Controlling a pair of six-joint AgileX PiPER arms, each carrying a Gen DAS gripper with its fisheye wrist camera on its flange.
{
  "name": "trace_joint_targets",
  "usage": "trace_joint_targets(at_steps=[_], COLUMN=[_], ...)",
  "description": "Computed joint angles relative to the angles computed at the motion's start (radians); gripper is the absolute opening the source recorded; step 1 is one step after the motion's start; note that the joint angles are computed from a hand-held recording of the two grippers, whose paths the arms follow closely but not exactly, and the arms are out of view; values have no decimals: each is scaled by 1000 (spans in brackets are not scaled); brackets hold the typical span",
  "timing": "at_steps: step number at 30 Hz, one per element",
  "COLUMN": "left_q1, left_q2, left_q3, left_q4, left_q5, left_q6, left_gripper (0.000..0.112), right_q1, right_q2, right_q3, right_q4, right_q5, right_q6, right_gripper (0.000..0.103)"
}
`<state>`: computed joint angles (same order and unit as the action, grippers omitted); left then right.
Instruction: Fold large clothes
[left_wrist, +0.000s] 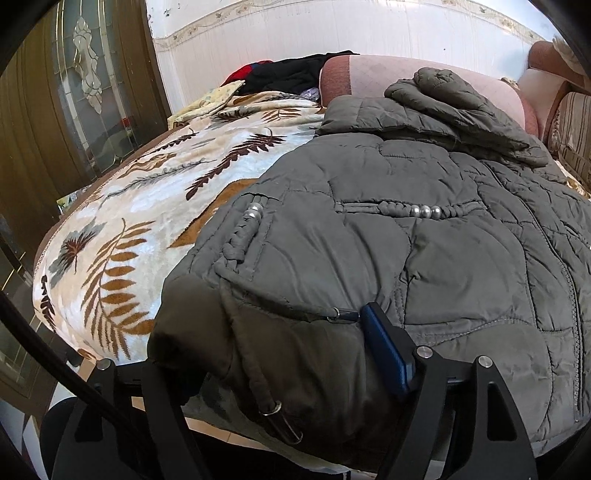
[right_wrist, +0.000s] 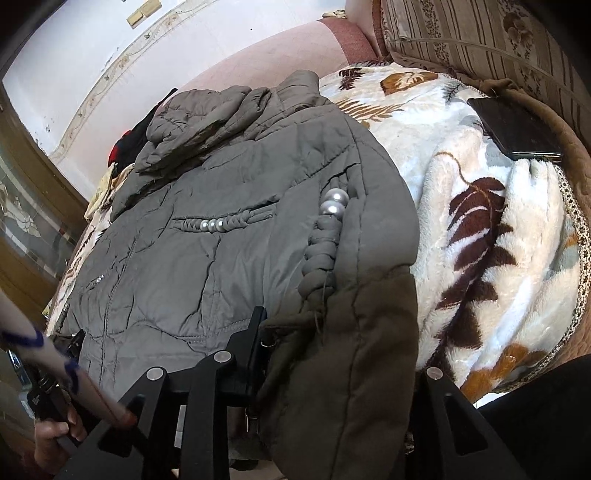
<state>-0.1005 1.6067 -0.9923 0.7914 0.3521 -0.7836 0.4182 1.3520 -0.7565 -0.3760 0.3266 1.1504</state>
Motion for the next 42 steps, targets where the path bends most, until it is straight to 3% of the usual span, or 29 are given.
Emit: trace_joint_targets(at_steps=[11,13,17,23,26,31,36,42], left_q1=[2,3,-2,-13,-3,19,33,30], left_q2=[0,-7,-24,-43,-69,-121,-154,-159], left_q3=[-2,2,15,32,38,45,45,45], left_q4=[1,-17,-16,47,-10,-131,-254,-263], left_q5=[3,-2,-14,-18,-32,-60,-75,-67], left_q6=[0,15,21,-28,39,178,311,327], left_gripper=[79,78,66,51,38,26,23,22], right_q1=[0,-5,17,20,18,51,47,31], right_q2=[16,5,-23,-48,-71,-122,-157,-173], right_q3=[-28,-14,0,14,20,17,19,19], right_q4=[23,10,-104,-134,-142,-277,-256,-193], right_q5=[38,14,9,-2,-4,27,26,27], right_q6=[-37,-19,85,118,123,223,188,114], right_gripper=[40,31,24,23,22,20,19,19])
